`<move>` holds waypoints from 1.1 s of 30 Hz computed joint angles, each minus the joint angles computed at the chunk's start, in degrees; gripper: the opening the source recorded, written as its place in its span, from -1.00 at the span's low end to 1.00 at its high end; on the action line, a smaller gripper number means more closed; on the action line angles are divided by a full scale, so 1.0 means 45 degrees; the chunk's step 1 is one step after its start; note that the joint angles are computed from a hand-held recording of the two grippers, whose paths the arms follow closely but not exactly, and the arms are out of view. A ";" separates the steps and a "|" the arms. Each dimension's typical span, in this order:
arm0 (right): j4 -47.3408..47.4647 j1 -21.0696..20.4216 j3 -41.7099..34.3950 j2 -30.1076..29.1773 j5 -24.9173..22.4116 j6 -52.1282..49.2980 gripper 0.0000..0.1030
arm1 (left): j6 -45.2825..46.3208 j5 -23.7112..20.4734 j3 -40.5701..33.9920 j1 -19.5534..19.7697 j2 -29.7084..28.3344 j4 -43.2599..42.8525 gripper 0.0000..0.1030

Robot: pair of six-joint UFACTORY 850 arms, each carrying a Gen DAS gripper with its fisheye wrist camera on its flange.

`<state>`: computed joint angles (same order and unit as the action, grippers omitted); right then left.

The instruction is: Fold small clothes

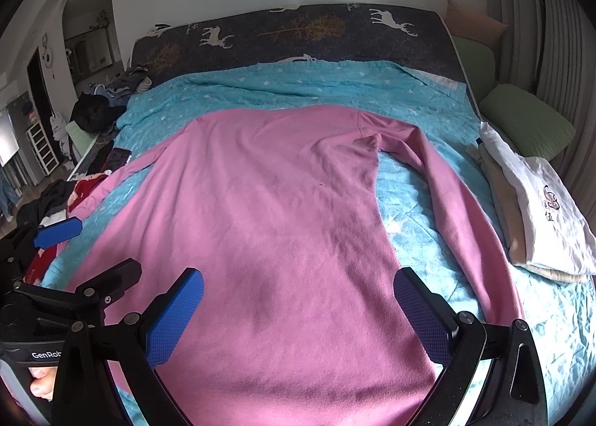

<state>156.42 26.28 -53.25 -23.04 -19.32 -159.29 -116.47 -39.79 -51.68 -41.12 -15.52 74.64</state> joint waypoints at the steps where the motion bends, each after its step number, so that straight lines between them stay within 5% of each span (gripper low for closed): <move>1: -0.0017 0.0003 -0.0007 -0.0007 -0.0002 0.0021 1.00 | -0.0011 0.0006 0.0009 0.0004 0.0013 0.0000 0.99; 33: 0.1232 0.0120 0.0095 0.0117 0.0203 -0.1183 1.00 | -0.1089 -0.0315 0.0523 -0.0171 0.0278 0.0629 0.99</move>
<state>161.96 26.82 -52.82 -22.51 -18.41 -164.62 -121.37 -41.20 -49.33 -41.89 -14.27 77.48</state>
